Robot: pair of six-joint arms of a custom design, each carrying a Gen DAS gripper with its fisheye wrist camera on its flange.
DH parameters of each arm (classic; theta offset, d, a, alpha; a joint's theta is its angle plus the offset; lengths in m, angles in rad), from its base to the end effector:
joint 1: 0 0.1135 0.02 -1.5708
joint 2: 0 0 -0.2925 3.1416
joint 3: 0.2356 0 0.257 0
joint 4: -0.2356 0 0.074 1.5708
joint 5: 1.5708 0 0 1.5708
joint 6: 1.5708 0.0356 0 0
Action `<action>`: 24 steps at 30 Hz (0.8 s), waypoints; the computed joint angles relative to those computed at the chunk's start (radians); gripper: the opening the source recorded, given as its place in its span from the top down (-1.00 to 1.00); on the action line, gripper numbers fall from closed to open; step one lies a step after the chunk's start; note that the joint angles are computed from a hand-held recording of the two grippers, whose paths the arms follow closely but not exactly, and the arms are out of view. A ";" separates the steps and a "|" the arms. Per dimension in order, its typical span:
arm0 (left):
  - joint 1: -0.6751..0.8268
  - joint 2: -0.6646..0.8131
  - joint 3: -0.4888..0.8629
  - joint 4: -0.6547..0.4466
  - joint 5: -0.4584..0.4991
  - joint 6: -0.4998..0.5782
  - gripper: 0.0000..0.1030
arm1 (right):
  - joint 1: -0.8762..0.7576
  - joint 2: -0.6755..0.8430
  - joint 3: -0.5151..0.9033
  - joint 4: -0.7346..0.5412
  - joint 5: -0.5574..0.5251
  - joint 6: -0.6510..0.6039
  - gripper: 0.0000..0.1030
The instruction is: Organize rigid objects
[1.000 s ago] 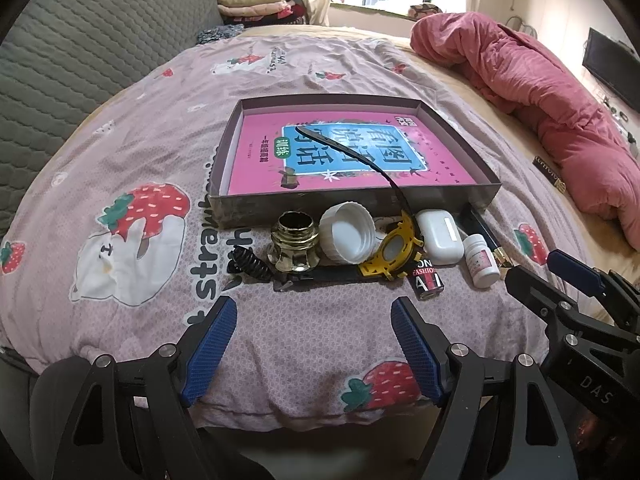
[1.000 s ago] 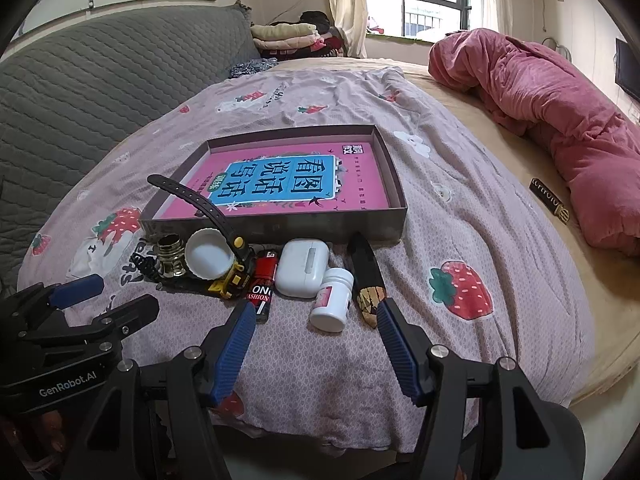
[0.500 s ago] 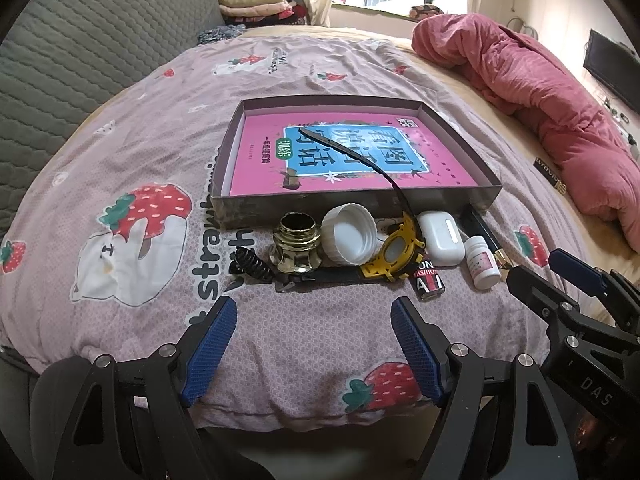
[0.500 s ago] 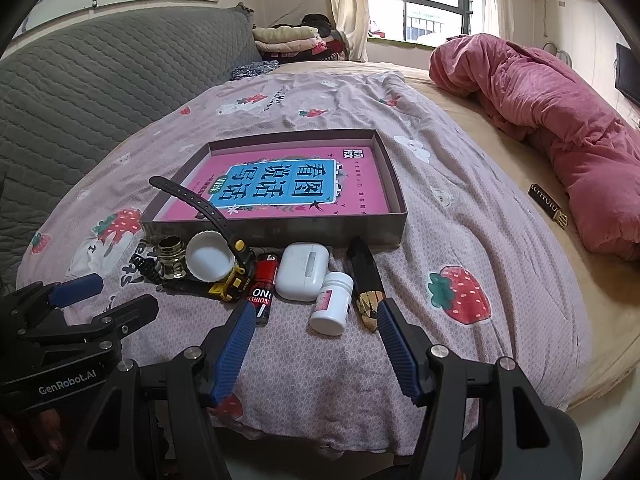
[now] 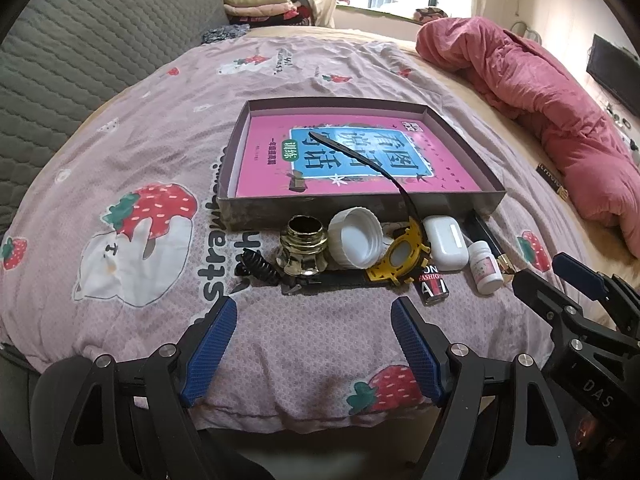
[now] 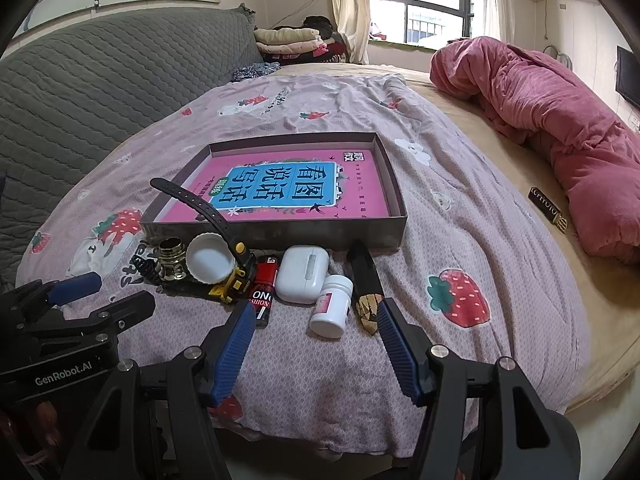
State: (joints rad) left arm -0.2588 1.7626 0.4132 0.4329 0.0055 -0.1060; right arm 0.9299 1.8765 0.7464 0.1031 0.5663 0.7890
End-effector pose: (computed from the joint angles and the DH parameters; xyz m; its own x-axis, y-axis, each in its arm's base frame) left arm 0.2473 -0.0657 0.0830 -0.7902 0.0998 -0.6047 0.1766 0.9819 -0.0687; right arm 0.2083 0.2473 0.1030 -0.7227 0.0327 -0.6903 0.0035 0.9990 0.0437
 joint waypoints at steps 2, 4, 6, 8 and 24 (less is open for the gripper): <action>0.001 0.000 0.001 -0.004 -0.001 0.000 -0.56 | -0.001 -0.001 -0.001 0.001 0.000 0.000 -0.21; 0.003 0.000 0.002 -0.006 0.002 -0.001 -0.56 | -0.001 -0.002 -0.002 -0.001 0.001 0.001 -0.21; 0.008 0.001 0.003 -0.007 0.004 -0.001 -0.56 | 0.000 -0.003 -0.002 -0.001 0.002 0.002 -0.21; 0.014 0.003 0.004 -0.009 0.007 -0.002 -0.56 | 0.000 -0.003 -0.003 -0.002 0.003 0.001 -0.21; 0.118 0.028 0.024 0.006 0.047 0.021 -0.56 | -0.005 -0.005 -0.001 0.008 -0.005 -0.002 -0.21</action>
State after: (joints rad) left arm -0.1405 1.7910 0.4367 0.4393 0.0521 -0.0847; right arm 0.9246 1.8710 0.7449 0.1109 0.5613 0.7868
